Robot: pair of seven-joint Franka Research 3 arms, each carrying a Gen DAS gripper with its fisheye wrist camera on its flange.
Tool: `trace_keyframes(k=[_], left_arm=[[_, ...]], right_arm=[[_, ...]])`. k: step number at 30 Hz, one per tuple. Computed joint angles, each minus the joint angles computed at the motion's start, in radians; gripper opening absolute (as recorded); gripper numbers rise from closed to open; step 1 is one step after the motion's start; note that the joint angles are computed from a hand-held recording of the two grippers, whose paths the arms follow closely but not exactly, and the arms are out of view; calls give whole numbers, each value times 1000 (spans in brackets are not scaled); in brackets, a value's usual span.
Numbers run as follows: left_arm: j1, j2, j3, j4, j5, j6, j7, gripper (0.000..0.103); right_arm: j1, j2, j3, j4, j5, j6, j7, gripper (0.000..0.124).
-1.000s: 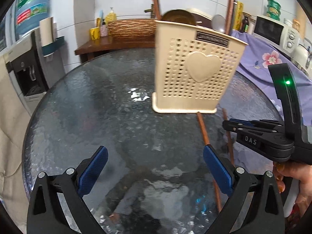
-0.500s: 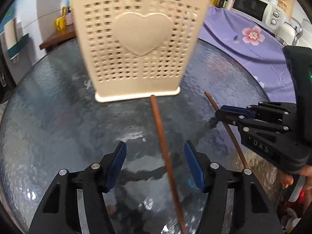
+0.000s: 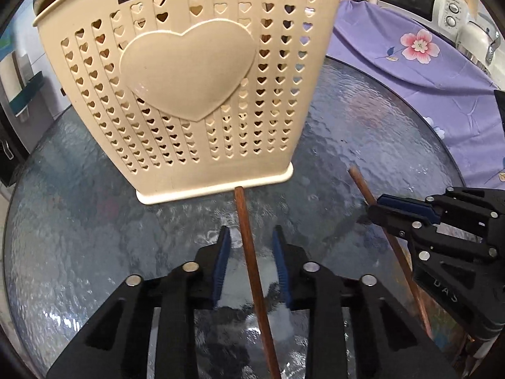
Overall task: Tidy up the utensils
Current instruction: 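Close the left gripper on a wooden chopstick while the right gripper closes on the other, then lift both wooden chopsticks upright and carry them over the basket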
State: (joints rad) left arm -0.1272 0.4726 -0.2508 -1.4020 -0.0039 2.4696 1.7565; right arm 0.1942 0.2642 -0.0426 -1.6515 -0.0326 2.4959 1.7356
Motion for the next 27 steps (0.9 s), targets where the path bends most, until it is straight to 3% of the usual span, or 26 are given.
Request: trace_keyframes(k=[4, 10, 20, 27], left_arm=[[-11, -5, 14, -20, 24, 44, -37, 14], [-15, -46, 31, -108, 79, 145, -84, 11], [-17, -39, 25, -92, 99, 125, -112, 8], [11, -53, 3, -113, 50, 125, -88, 7]], right_arm=[[8, 18, -11, 19, -17, 10, 46, 11], [36, 17, -33, -7, -93, 74, 149, 11], [53, -2, -32, -43, -161, 90, 213, 9], [32, -20, -13, -75, -111, 127, 198, 8]])
